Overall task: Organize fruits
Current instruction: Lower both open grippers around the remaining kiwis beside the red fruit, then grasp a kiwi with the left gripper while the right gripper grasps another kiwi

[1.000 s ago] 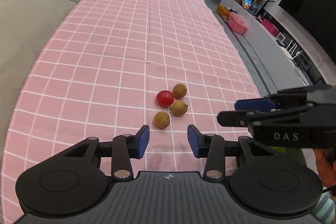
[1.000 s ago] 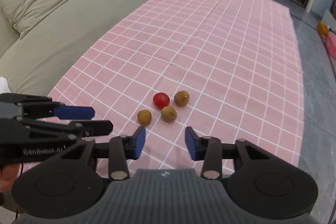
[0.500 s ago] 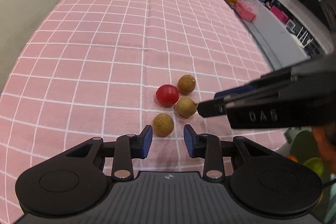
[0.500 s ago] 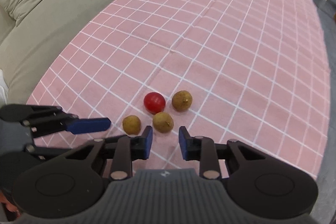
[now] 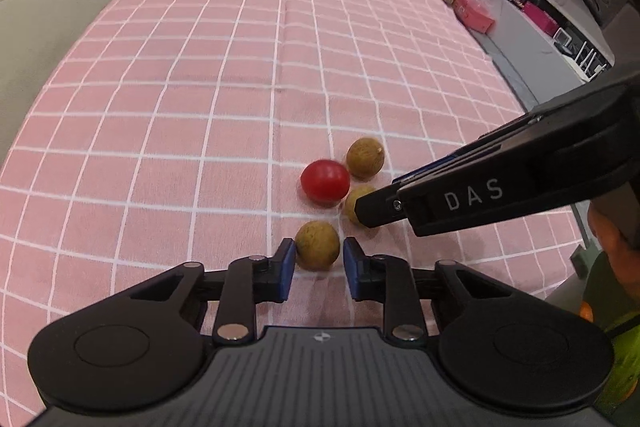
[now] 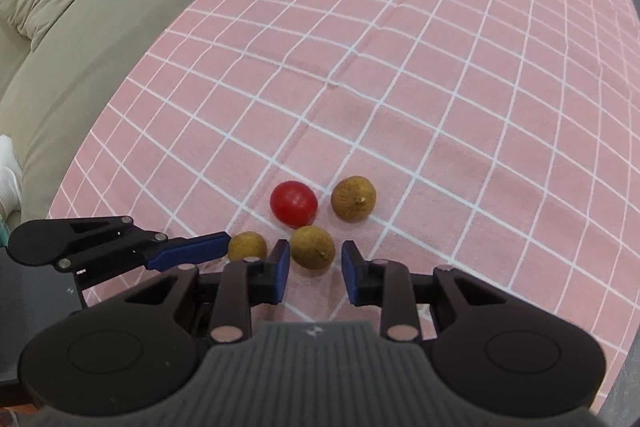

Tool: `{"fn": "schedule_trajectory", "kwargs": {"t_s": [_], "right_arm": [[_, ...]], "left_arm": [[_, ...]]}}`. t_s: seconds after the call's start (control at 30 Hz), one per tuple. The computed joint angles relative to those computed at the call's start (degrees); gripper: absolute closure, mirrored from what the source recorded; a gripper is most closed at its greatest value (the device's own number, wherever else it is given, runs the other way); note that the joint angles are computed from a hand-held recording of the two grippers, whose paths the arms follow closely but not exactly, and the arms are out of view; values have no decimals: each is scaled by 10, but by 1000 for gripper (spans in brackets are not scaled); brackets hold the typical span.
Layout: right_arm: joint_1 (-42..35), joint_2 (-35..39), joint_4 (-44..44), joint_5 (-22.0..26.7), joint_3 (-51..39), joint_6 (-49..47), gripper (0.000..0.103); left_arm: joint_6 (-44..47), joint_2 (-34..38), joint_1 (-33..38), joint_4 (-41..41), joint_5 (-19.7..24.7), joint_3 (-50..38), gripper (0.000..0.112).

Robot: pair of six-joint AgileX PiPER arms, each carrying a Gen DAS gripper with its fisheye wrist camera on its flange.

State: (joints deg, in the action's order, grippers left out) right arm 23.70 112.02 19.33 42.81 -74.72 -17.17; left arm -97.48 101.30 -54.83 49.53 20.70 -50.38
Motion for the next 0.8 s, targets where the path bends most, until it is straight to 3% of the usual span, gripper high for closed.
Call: {"fn": "schedule_trajectory", "kwargs": {"t_s": [0.17,0.53,0.8], "right_arm": [[-2,21,3,13,-19,-6,77],[12,26,-14,21,-28,7,80],[26,-49,-34,22,-2,31,80]], "left_arm": [[-29,-3,-1,22,-5,8,85],[-12,-19,-1,-16,2,8,86],[-33,-75,-37,0,69,8,86]]}}
